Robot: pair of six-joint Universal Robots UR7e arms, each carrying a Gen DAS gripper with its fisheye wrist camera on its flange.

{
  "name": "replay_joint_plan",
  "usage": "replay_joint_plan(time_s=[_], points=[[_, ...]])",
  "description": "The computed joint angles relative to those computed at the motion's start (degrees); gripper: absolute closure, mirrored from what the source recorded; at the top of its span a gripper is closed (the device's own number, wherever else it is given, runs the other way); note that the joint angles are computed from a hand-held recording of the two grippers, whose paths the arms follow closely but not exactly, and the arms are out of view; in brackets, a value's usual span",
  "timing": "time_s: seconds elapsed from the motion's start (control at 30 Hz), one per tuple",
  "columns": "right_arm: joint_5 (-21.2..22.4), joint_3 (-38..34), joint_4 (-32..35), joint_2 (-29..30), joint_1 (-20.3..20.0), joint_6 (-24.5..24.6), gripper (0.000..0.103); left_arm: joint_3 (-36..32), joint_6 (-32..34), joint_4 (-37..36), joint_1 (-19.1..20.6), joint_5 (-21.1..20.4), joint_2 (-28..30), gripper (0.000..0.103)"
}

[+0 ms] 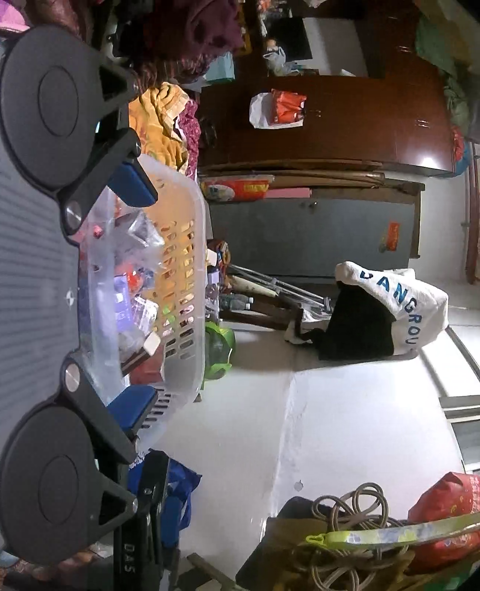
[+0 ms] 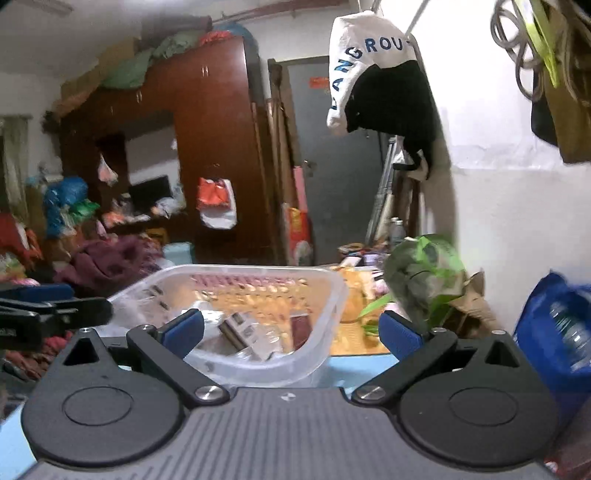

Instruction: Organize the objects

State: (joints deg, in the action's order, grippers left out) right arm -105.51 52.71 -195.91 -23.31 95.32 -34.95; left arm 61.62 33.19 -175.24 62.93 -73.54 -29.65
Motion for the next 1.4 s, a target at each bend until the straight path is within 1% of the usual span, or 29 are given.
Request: replay_joint_plan(time_s=[0.07, 0.13, 0.27, 0.43, 0.6, 0.73, 0.87, 0.97, 1.03, 1.1, 1.4], points=[[-1.17, -0.04, 0.40, 0.08, 0.15, -0.43, 0.000, 0.25, -1.06, -0.02, 0.00, 0.88, -0.21, 0.000], [-2.17, -0.72, 2.35, 0.14, 0.36, -1.33, 0.000, 1.46, -1.06, -1.35, -0.07, 1.68, -0.71, 0.000], [-2.09, 1.72, -0.02, -0.54, 0.46, -2.70, 0.000, 4.16, -0.43, -5.28, -0.14, 2.62, -1.66, 0.000], [-2.43, 1.56, -0.64, -0.08, 0.57, -3.38, 0.000, 3.88, -1.29, -5.50, 0.16, 3.76, -1.51, 0.000], [-3.31, 1.15, -0.62, 0.39, 0.66, -4.43, 0.000, 5.31, 0.94, -7.92, -0.16, 5.44, -1.57, 0.000], [-2.64, 1.96, -0.85, 0.12, 0.38, -4.49, 0.000, 6.41, 2.95, -10.07, -0.57, 6.85, -1.39, 0.000], [-2.06, 2.77, -1.75, 0.04, 0.17, -4.94, 0.000, 7.04, 3.33, -9.92, -0.78, 7.40, -1.35, 0.000], [-2.30, 2.92, -2.16, 0.14, 0.17, -5.93, 0.000, 7.12, 2.79, -8.72, -0.82, 7.52, -1.42, 0.000], [-2.44, 3.05, -2.22, 0.12, 0.17, -6.36, 0.000, 7.19, 3.13, -9.03, -0.98, 8.31, -1.26, 0.000], [-2.47, 3.19, -2.13, 0.04, 0.15, -6.41, 0.000, 7.43, 3.82, -9.95, -1.07, 8.66, -1.05, 0.000], [-2.38, 3.91, -1.67, -0.42, -0.01, -5.86, 0.000, 7.51, 2.83, -8.89, -1.14, 9.50, -1.12, 0.000]])
